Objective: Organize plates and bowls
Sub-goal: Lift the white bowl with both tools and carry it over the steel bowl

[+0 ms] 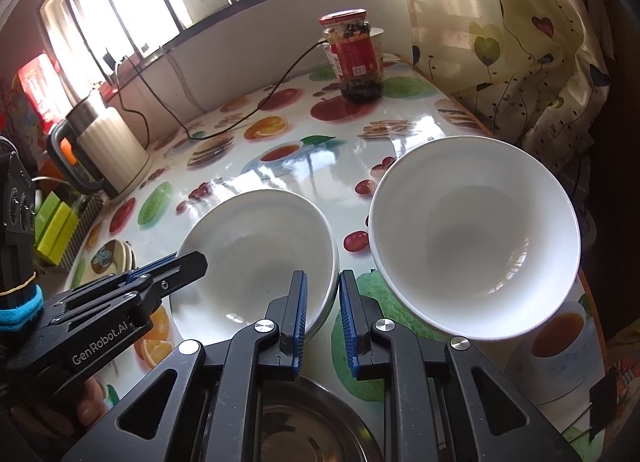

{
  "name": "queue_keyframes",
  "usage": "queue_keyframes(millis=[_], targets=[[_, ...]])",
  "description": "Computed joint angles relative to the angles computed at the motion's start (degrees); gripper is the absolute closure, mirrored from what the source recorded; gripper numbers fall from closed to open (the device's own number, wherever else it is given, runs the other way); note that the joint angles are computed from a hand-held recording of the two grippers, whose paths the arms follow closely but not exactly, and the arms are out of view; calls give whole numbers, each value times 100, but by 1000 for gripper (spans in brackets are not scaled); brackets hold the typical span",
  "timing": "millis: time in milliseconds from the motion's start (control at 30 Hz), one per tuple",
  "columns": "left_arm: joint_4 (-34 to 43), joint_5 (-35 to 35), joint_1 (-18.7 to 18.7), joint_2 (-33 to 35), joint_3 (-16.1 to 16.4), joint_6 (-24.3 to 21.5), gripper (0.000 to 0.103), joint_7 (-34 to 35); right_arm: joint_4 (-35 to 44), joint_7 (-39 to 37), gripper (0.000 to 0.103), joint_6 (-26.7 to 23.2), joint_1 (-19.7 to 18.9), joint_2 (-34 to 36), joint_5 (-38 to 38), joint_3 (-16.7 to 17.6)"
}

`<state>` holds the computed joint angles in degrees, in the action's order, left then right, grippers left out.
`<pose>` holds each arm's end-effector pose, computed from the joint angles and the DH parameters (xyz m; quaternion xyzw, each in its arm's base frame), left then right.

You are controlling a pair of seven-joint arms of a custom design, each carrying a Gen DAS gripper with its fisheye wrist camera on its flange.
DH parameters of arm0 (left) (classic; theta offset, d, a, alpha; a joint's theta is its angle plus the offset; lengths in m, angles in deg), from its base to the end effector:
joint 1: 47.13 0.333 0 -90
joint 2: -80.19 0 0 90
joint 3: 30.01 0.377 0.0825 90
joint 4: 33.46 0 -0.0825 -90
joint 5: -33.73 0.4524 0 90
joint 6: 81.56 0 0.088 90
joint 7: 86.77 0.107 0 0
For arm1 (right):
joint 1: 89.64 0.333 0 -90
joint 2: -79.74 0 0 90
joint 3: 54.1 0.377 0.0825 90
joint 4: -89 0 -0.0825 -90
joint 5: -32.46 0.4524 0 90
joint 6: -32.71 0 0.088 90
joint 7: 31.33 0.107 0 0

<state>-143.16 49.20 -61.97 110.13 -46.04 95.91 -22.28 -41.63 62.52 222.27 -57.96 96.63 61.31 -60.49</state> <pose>0.6438 -0.3833 0.3107 -0.5683 0.7505 -0.3252 0.0895 0.5879 0.2243 0.3077 -0.6147 0.7050 -0.1473 0.3217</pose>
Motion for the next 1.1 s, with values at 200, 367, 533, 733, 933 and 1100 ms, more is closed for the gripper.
queue_keyframes(millis=[200, 367, 533, 733, 933, 1100], targets=[[-50, 35, -66, -66, 67, 40, 92, -58, -108, -12, 86, 313, -380, -64, 38, 431], [-144, 121, -158, -184, 175, 175, 92, -144, -210, 30, 86, 537, -713, -141, -1, 794], [-280, 195, -192, -321, 215, 318, 92, -211, -324, -177, 86, 679, -537, -277, 249, 713], [-491, 262, -237, -505, 248, 468, 92, -289, -508, -381, 86, 839, -494, -486, 553, 792], [-708, 320, -303, -700, 302, 632, 92, -364, -644, -823, 86, 968, -320, -689, 1106, 799], [-893, 355, -382, -870, 373, 749, 92, -424, -758, -1107, 86, 1095, -324, -847, 1440, 929]])
